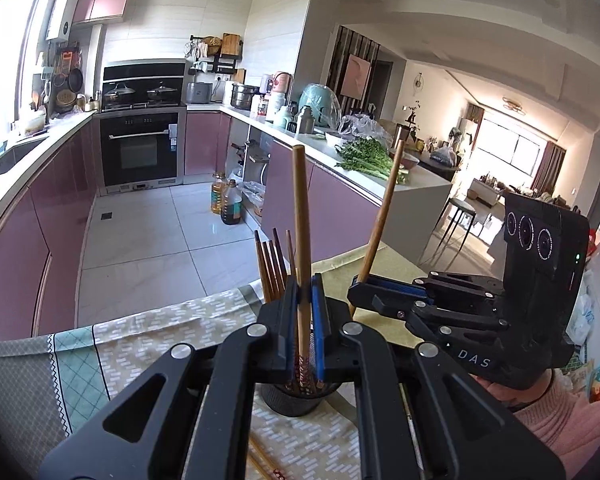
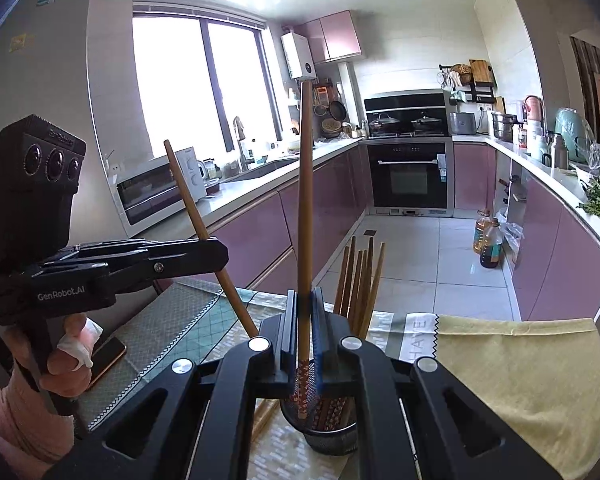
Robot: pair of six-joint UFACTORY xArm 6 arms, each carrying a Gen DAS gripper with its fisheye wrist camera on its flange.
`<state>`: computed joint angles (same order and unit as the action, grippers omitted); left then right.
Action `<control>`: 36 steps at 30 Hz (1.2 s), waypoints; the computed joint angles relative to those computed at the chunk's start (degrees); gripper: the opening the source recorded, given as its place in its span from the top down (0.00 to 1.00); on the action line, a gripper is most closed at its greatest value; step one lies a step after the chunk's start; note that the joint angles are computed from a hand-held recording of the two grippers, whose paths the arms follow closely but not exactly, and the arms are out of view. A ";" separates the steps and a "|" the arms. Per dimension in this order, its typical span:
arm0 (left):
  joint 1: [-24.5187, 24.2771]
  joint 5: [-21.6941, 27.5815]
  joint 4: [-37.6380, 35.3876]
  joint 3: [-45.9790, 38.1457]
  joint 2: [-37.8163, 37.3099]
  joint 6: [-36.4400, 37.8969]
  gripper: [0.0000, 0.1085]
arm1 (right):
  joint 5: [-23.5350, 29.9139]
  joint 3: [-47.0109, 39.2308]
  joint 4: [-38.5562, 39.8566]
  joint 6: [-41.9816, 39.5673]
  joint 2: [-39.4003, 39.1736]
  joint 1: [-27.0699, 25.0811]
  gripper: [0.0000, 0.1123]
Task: Organize utensils
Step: 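Lower the chopstick into the mesh cup and open the right tool while the left tool does likewise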
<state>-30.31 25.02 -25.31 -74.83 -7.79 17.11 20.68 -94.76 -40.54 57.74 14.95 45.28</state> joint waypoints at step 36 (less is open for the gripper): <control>1.50 9.27 5.29 -5.93 9.10 -2.90 0.93 | 6.33 -4.95 17.56 -12.01 7.19 -0.34 0.95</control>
<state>-28.82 34.29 -20.02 -80.77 1.32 14.20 27.00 -99.70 -22.98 45.73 22.14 44.94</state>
